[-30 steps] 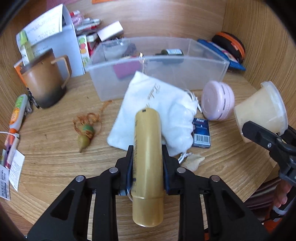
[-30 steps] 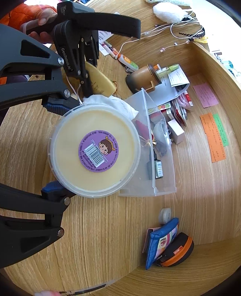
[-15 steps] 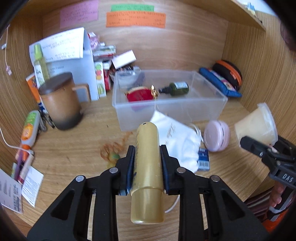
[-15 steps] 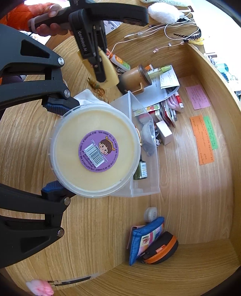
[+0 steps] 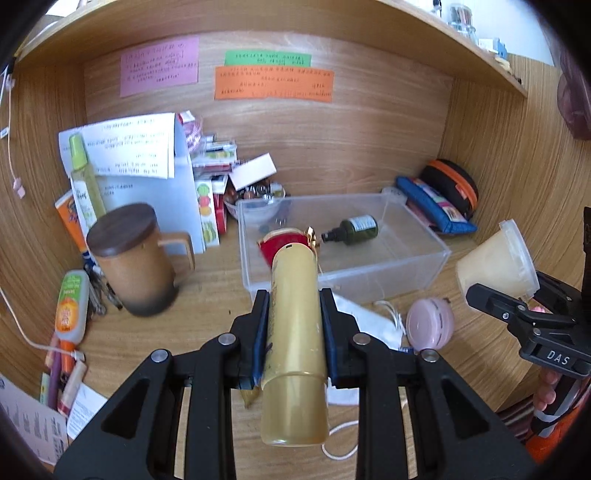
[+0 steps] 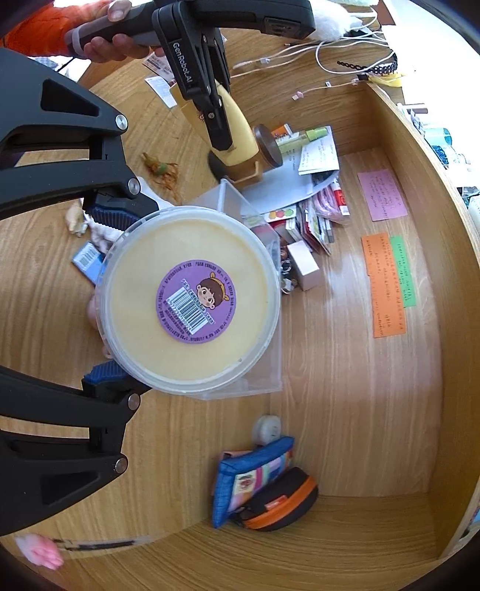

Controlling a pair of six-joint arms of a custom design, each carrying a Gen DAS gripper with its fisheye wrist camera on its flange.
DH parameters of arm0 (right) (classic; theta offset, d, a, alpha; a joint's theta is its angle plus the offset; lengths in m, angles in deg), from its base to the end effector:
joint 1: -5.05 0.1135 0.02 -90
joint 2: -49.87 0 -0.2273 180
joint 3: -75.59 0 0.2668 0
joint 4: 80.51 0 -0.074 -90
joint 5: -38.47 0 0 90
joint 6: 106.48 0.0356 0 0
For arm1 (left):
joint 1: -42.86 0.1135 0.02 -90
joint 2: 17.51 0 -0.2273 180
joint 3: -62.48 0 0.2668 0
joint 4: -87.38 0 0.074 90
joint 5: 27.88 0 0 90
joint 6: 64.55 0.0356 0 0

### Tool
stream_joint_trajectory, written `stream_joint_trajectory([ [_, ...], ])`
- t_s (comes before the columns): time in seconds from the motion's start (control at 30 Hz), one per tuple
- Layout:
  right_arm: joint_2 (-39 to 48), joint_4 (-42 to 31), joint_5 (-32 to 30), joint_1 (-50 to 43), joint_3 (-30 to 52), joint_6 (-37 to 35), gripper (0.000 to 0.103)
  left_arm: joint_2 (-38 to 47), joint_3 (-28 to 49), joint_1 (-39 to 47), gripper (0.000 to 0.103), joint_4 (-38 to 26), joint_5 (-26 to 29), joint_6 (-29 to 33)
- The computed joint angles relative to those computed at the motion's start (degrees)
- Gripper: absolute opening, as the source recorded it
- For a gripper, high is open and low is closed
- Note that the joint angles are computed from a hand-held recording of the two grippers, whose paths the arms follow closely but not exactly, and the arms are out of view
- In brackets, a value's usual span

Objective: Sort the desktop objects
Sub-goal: 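Lift and carry the tub and sunscreen tube with both tools over the box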

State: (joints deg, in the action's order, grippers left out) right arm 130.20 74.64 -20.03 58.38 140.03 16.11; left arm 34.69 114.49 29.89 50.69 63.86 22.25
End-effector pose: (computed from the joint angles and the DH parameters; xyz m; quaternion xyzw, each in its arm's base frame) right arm 0.2045 0.2435 0.1964 -0.0462 0.8810 0.0928 0.4617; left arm 0.2289 -0.0538 0.2265 0.0829 0.8905 -0.0763 0.4407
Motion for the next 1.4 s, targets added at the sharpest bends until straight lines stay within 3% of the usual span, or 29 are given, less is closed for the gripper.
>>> stream_joint_trajectory([
  [0.53, 5.8, -2.9, -6.5, -8.8, 11.4, -7.8, 0.054, 15.5, 13.0, 4.7, 0.026, 2.5, 6.3, 2.9],
  [1.4, 28.3, -11.1, -19.8, -21.4, 32.1, -16.1, 0.054, 44.5, 33.4, 1.6, 0.026, 2.5, 5.4, 4.6],
])
